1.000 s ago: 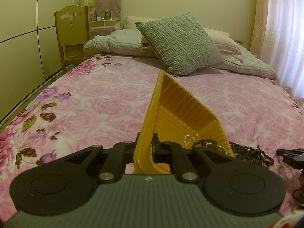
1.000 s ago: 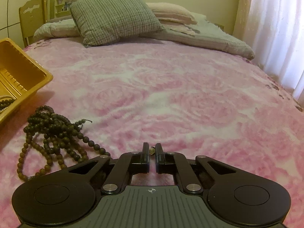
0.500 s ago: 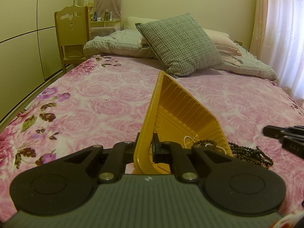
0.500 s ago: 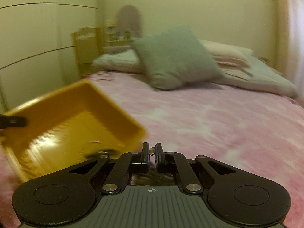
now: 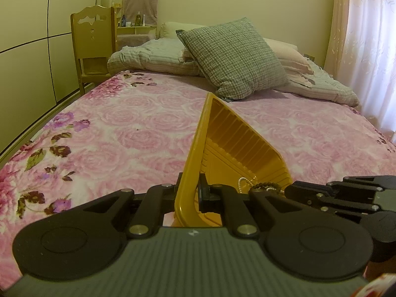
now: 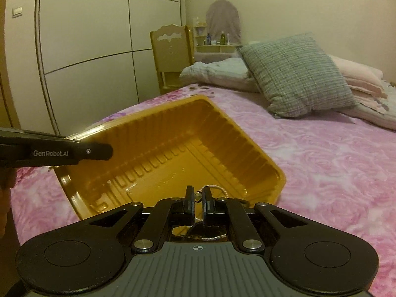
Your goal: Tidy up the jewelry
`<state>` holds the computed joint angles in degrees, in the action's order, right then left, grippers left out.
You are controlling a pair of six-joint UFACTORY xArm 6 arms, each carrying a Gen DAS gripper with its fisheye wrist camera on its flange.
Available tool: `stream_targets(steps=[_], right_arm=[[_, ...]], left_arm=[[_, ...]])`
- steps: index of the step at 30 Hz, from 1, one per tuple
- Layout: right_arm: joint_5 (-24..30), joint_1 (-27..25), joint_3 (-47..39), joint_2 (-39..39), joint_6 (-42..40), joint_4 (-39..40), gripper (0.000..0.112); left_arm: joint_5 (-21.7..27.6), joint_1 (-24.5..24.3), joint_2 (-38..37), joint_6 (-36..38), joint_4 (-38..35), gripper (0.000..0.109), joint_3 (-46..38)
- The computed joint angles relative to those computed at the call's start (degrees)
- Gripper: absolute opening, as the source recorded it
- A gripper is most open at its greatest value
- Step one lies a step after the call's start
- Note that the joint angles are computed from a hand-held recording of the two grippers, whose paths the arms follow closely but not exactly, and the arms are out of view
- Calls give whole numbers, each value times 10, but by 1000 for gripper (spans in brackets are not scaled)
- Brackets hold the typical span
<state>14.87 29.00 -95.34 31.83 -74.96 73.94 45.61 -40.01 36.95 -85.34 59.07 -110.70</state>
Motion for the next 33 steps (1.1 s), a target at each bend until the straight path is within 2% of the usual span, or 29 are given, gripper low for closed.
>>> stream_targets(steps=[4, 5, 6, 7, 8, 9, 14, 17, 19, 21, 25, 29, 33], right_arm=[[23, -4, 1, -3, -25, 29, 7], [27, -6, 1, -5, -24, 32, 14], [28, -8, 3, -7, -32, 44, 32], [22, -7, 6, -11, -42, 57, 40], [11, -8, 11, -15, -58, 79, 53], [6, -10, 18, -22, -77, 103, 54], [-52, -31, 53, -49, -123, 170, 54], [-104, -47, 76, -57, -130, 181, 54], [-126, -60, 96, -59, -95, 149, 54], [-137, -72, 121, -62, -21, 75, 54], [-152, -87, 153, -64, 43, 12, 53], [-149, -95, 166, -59, 93, -45, 41], [-150, -99, 154, -40, 141, -90, 34]], left_arm=[[-1, 0, 0, 0, 0, 8, 0], [-1, 0, 0, 0, 0, 8, 0], [-1, 0, 0, -1, 0, 8, 0], [0, 0, 0, 0, 0, 8, 0], [0, 0, 0, 0, 0, 8, 0], [-1, 0, 0, 0, 0, 8, 0], [-3, 0, -2, -6, 2, 8, 5], [0, 0, -1, -7, 3, 8, 4], [1, -1, 0, -7, 3, 8, 3], [2, -1, 0, -6, 3, 8, 2], [3, -1, 0, -5, 3, 8, 1], [5, -2, 0, -4, 3, 8, 1], [6, -2, -1, -2, 2, 8, 1]])
